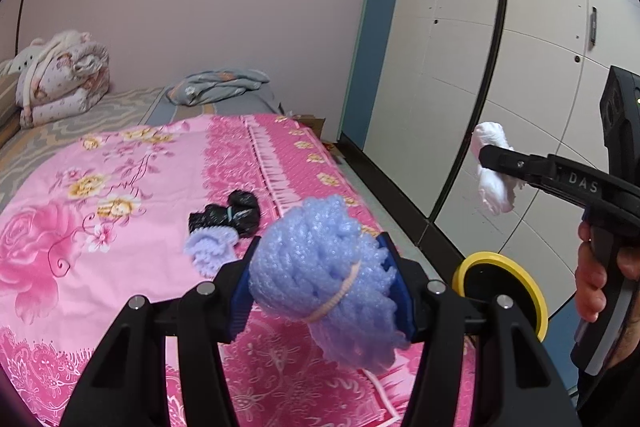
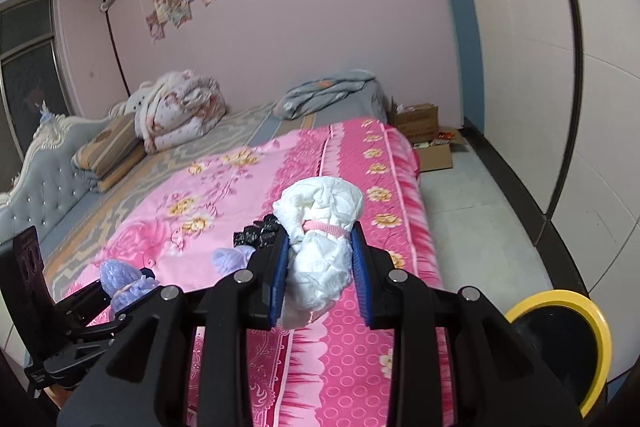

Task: Collect trash
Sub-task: 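Carry the mesh net and tissue bundle over the yellow-rimmed bin with both tools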

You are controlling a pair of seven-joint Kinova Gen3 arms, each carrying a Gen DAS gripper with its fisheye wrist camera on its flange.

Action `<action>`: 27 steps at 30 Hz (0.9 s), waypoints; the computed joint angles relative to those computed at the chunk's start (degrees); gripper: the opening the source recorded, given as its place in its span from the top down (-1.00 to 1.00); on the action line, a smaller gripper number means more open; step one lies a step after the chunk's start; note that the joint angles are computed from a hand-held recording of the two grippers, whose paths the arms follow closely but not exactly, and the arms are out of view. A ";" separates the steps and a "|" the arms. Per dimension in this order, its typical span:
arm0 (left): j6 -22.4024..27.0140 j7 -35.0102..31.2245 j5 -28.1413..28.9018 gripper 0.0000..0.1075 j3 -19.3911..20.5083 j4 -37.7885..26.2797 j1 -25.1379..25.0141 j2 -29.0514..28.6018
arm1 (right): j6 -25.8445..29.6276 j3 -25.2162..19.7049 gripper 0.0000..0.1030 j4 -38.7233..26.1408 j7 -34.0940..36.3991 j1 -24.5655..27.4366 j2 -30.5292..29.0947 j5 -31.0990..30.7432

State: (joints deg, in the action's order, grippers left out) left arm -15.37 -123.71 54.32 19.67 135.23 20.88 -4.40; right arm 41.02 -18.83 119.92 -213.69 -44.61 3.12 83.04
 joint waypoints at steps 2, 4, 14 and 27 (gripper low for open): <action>-0.61 -3.35 3.84 0.01 1.54 -0.60 0.24 -0.32 | 1.82 -0.65 0.47 1.01 -0.40 -0.61 -1.61 -0.81; -1.23 -6.13 6.67 0.01 2.55 -1.37 0.86 -0.48 | 3.26 -1.40 0.47 2.08 -0.99 -0.89 -3.13 -1.37; -4.38 -15.79 15.47 0.01 2.61 -5.87 7.45 0.78 | 16.58 -7.97 0.47 7.66 -6.84 -2.80 -9.87 -4.36; -5.08 -25.77 22.37 0.01 0.46 -14.88 14.77 4.98 | 27.17 -14.47 0.47 10.30 -5.43 0.06 -20.34 -12.96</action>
State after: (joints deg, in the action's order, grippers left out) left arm -20.45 -149.48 76.69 20.13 120.36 35.66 0.58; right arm 68.19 -33.30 130.22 -219.12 -44.55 -17.22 70.09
